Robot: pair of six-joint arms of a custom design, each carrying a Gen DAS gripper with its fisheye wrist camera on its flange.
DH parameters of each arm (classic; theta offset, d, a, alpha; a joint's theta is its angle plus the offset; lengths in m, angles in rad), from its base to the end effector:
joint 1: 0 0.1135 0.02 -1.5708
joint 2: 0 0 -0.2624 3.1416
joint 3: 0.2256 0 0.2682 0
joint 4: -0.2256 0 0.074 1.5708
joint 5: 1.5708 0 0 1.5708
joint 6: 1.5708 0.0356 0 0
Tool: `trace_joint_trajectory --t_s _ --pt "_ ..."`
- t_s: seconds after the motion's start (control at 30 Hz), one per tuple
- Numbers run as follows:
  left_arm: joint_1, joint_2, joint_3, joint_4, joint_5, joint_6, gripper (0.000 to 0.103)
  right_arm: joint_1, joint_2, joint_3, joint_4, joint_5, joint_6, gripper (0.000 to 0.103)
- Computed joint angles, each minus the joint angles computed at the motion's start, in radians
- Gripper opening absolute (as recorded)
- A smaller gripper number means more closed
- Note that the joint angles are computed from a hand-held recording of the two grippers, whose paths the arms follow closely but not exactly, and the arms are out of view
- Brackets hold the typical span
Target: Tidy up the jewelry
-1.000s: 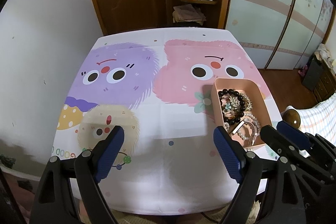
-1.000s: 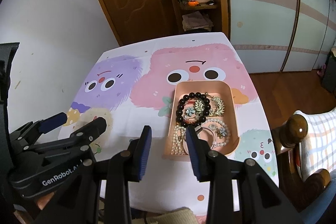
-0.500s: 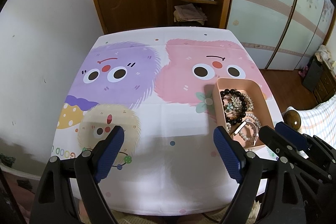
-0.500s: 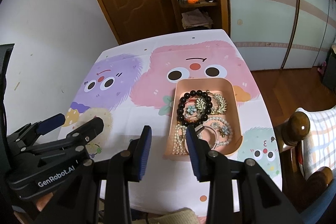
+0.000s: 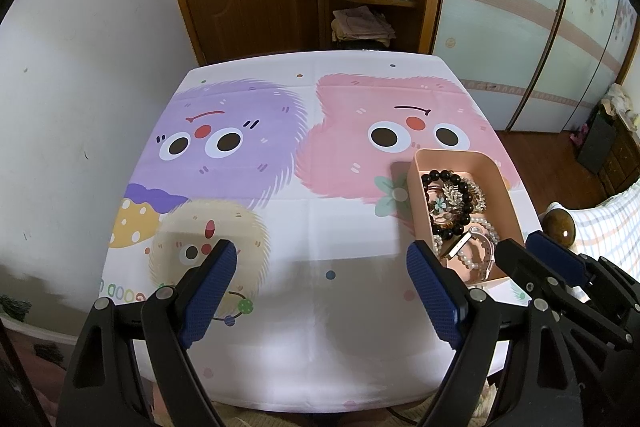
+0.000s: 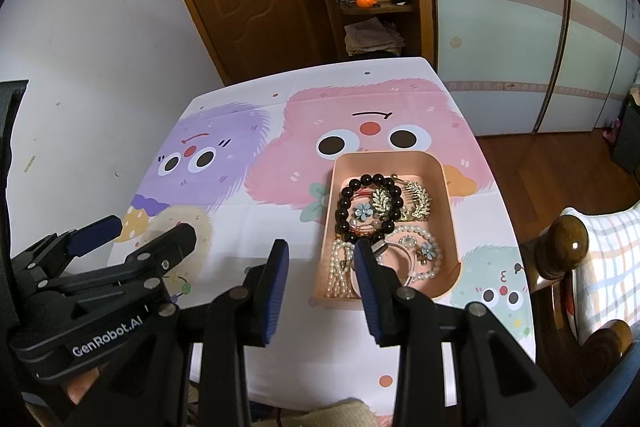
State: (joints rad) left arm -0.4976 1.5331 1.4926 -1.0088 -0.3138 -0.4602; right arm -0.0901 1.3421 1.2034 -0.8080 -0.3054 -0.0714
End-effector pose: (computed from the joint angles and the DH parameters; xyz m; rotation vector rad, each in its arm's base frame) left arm 0.2930 -0.1466 0.3316 -0.0597 2.5404 0.0443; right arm 0.2906 -0.0155 0.3047 -0.0999 2.4805 0.3158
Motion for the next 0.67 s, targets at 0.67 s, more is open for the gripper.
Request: trace_joint_trajectory --t_s 0.67 --pt "0.024 -0.011 -0.013 0.003 0.02 0.023 0.086 -0.007 0.003 0.002 -0.004 -0.004 -0.004 0.034"
